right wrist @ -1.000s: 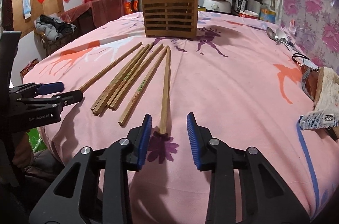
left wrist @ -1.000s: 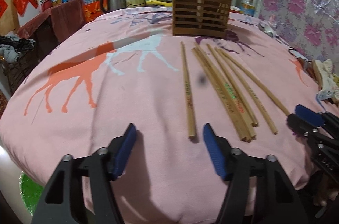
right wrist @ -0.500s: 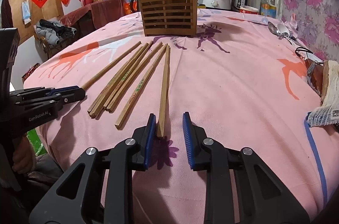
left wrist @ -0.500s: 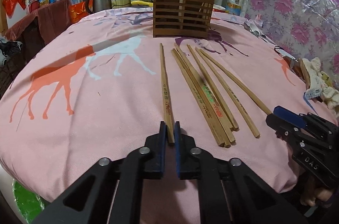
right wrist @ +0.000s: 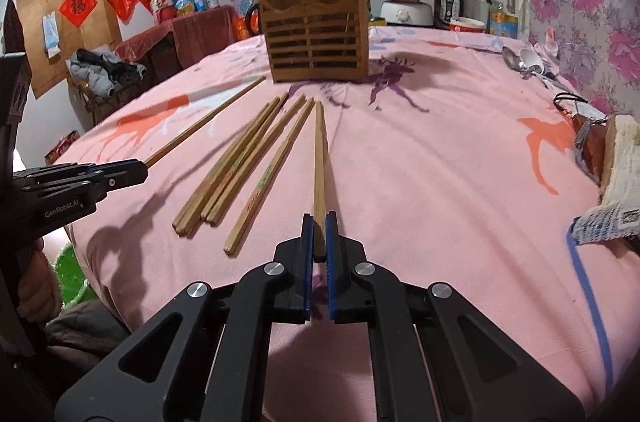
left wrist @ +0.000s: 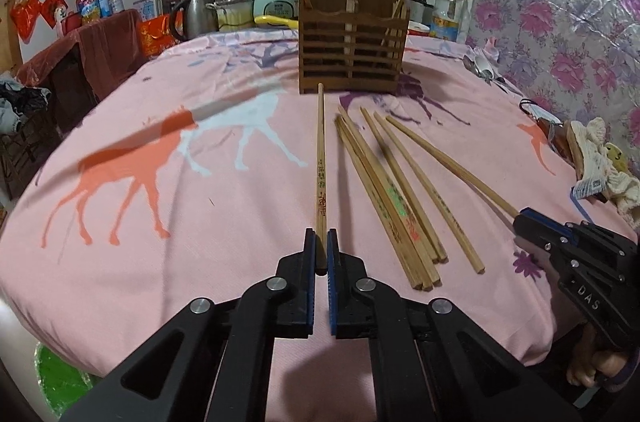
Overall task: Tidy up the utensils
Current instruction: 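Close the left tool on a chopstick while the right tool grasps another chopstick, then lift the left tool's chopstick into the holder while the right tool carries its chopstick there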
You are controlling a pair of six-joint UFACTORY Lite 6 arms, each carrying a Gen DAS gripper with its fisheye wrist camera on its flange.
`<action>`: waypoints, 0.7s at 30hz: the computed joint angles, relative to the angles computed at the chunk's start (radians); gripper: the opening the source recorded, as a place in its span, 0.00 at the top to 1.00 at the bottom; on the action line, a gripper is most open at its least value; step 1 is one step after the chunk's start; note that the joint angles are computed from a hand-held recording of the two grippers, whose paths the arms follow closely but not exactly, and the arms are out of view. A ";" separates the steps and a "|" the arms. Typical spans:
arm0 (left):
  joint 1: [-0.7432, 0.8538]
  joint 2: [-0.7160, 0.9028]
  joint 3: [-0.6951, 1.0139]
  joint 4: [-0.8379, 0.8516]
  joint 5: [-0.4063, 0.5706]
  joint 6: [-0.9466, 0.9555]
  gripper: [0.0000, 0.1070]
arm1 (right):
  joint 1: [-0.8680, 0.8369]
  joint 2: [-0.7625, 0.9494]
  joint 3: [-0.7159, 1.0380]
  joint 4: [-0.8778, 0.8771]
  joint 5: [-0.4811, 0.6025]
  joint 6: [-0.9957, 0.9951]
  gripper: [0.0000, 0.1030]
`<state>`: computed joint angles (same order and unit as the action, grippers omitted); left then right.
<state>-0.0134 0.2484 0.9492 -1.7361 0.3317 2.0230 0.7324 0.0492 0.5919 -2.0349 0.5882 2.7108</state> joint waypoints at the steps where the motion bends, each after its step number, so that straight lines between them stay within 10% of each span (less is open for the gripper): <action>1: 0.000 -0.009 0.004 0.035 -0.003 -0.032 0.95 | 0.000 -0.016 -0.004 0.014 0.005 -0.016 0.94; 21: 0.014 0.165 0.325 0.860 0.090 -0.892 0.95 | -0.045 -0.141 0.069 0.080 0.017 -0.212 0.94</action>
<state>0.0008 0.4133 1.2739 -0.8765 0.4218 1.1307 0.6875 -0.0918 0.6606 -1.9549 0.6053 2.4987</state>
